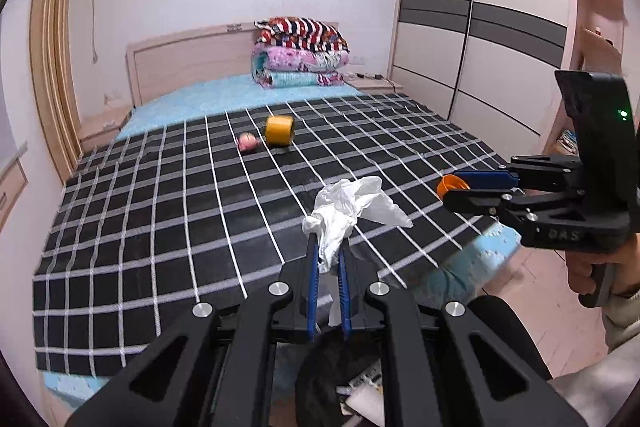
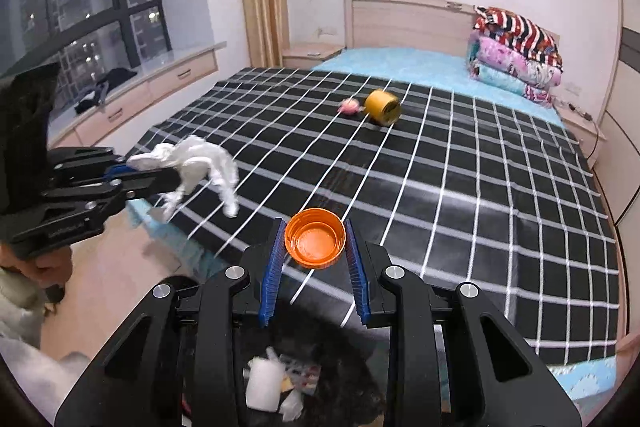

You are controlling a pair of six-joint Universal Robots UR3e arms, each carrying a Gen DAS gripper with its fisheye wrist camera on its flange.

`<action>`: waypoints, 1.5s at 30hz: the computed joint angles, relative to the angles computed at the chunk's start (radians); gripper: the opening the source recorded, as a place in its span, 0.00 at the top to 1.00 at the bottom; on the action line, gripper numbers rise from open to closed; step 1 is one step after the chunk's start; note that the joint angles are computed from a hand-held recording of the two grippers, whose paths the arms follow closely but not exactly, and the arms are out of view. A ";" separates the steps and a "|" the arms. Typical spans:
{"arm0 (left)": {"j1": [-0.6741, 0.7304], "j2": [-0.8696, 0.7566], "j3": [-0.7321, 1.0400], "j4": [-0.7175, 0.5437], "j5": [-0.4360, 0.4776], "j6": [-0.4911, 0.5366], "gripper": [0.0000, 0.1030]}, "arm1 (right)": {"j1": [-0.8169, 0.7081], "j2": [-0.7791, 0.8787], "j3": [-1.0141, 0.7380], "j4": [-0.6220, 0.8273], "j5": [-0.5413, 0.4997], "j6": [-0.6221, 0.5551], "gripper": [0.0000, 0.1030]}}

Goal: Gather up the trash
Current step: 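Carry the tissue and orange cap down over the black trash bin, then open left tool releasing the tissue while right tool releases the orange cap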

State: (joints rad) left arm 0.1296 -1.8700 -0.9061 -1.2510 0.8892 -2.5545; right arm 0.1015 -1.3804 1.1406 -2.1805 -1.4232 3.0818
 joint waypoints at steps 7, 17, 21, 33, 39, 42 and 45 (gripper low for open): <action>0.016 0.129 -0.259 -0.027 0.008 0.099 0.92 | 0.036 -0.094 0.191 -0.022 0.006 0.015 0.71; 0.012 0.234 -0.540 -0.059 0.095 0.200 0.92 | 0.085 -0.125 0.364 -0.020 0.043 0.047 0.71; -0.006 0.223 -0.586 -0.040 0.136 0.200 0.92 | 0.095 -0.105 0.406 -0.023 0.041 0.050 0.71; -0.072 0.134 -0.641 0.041 0.243 0.149 0.92 | 0.103 -0.036 0.479 -0.071 0.025 0.067 0.71; -0.095 0.093 -0.630 0.046 0.281 0.120 0.92 | 0.103 0.008 0.484 -0.067 0.014 0.070 0.71; -0.104 0.078 -0.623 0.042 0.292 0.119 0.92 | 0.100 0.025 0.476 -0.055 0.016 0.073 0.71; -0.120 0.059 -0.610 0.044 0.318 0.109 0.90 | 0.093 0.032 0.476 -0.057 0.020 0.074 0.71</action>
State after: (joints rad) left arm 0.0098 -1.8107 -1.5160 -1.2066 1.2073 -2.4455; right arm 0.1944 -1.3487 1.6170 -2.2375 -1.4030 3.1562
